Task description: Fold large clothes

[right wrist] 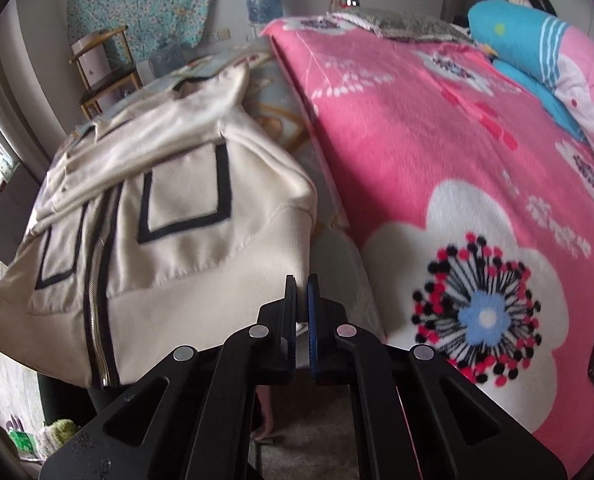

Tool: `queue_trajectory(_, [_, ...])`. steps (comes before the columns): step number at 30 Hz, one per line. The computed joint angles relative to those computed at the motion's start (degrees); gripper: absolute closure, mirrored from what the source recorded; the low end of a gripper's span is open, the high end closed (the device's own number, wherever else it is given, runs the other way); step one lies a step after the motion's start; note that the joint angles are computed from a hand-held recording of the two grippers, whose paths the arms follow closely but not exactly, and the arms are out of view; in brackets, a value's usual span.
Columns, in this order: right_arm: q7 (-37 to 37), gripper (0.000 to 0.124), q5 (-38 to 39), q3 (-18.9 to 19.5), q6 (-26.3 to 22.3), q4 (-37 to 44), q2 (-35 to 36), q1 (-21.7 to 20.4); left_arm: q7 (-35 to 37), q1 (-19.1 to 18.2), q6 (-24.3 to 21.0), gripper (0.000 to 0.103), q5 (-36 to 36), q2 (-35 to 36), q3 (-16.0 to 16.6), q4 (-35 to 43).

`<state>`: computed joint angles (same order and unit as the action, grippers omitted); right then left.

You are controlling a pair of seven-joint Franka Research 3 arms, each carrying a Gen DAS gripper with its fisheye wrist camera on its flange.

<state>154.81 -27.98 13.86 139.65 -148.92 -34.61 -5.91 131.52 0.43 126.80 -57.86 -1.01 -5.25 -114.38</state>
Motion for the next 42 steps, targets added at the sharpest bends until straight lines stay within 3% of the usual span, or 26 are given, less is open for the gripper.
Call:
queue_trajectory(4, [0.1,0.119,-2.5,0.3,1.7,2.9,1.8,-1.6,-1.3,1.1,-2.1,0.098,-3.3,4.3,0.0,5.8])
queue_trajectory(11, [0.6,0.119,-9.7,-1.2,7.0,11.3,11.3,-4.4,-6.8,4.1,-1.1,0.098,-3.4,13.5,-2.7,17.0])
queue_trajectory(16, [0.2,0.119,-14.2,-4.7,9.8,20.3,22.4,-3.4,-16.2,5.7,-1.7,0.098,2.3,23.1,-5.0,28.2])
queue_trajectory(20, [-0.6,0.118,-14.1,-8.2,10.6,27.2,31.0,-1.5,-24.7,4.9,-0.9,0.097,10.5,29.8,-5.3,36.4])
queue_trajectory(23, [-2.0,0.102,-9.9,-11.1,10.8,30.8,35.7,0.0,-31.7,4.1,-1.7,0.089,16.7,33.1,-5.1,40.6])
queue_trajectory(25, [-1.0,0.076,-10.0,-12.6,11.8,30.7,36.1,1.2,-34.1,3.8,0.4,0.078,19.6,32.8,-5.2,39.9])
queue_trajectory(27, [1.4,0.069,-12.9,-13.9,12.1,29.9,35.1,2.9,-33.1,4.3,4.8,0.064,20.9,30.7,-6.1,37.0])
queue_trajectory(32, [2.9,0.056,-13.9,-15.8,14.5,24.5,30.2,5.0,-31.6,7.5,9.9,0.061,22.1,26.5,-8.8,31.8])
queue_trajectory(34, [4.1,0.047,-14.2,-15.5,16.0,21.5,27.5,4.3,-29.7,8.5,10.2,0.06,22.2,24.0,-9.6,28.7])
queue_trajectory(38, [2.9,0.043,-9.3,-14.3,19.2,14.8,22.1,2.8,-23.3,9.4,8.9,0.05,19.9,18.4,-10.0,21.7])
queue_trajectory(42, [0.8,0.042,-2.9,-12.5,19.0,10.2,18.6,2.2,-18.3,8.7,5.1,0.039,16.1,14.7,-8.6,16.1])
